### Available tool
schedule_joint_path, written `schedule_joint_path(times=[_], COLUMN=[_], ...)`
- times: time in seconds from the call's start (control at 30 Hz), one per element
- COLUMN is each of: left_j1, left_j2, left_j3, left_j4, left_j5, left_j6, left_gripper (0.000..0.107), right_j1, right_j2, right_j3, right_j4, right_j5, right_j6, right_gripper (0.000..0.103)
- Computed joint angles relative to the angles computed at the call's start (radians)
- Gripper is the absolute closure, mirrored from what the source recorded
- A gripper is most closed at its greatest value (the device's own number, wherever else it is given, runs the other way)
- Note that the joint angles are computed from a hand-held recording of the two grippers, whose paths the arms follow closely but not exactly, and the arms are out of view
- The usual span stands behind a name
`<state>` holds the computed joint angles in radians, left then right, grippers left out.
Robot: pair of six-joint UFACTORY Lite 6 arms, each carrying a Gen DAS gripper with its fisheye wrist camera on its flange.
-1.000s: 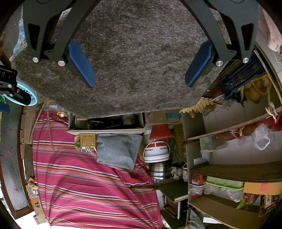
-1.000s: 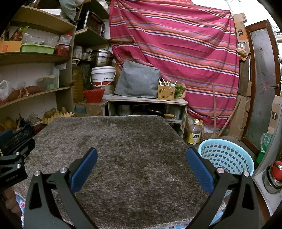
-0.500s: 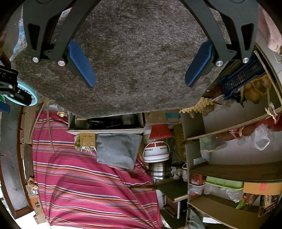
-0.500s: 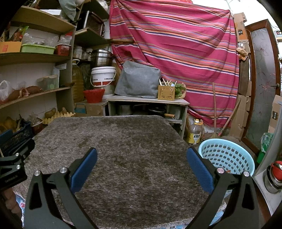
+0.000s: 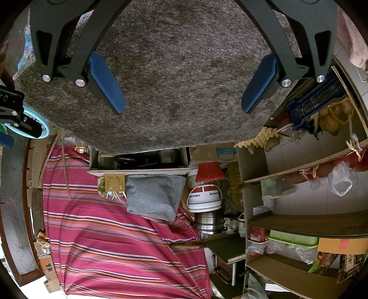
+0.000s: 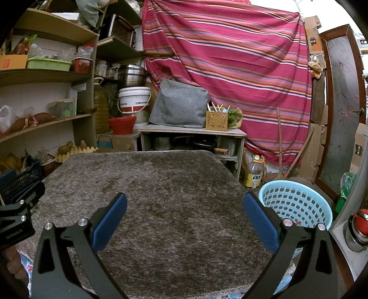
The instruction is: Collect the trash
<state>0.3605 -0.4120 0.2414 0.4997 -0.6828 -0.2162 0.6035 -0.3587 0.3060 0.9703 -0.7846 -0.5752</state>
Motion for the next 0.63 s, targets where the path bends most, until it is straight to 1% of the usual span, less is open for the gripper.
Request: schedule_joint_path(times=[0.63], left_j1=[-0.005], left_j2=[0.017], left_j3=[0.007], left_j4=[-0.005], left_j5=[-0.014], left_j6=[0.008], left_gripper=[0.009], right_j1=[-0.022], right_j2=[-0.014], right_j3=[-0.010], right_j4=[-0.024], right_j5=[0.012], right_j6=[0.008], right_gripper=[0.004])
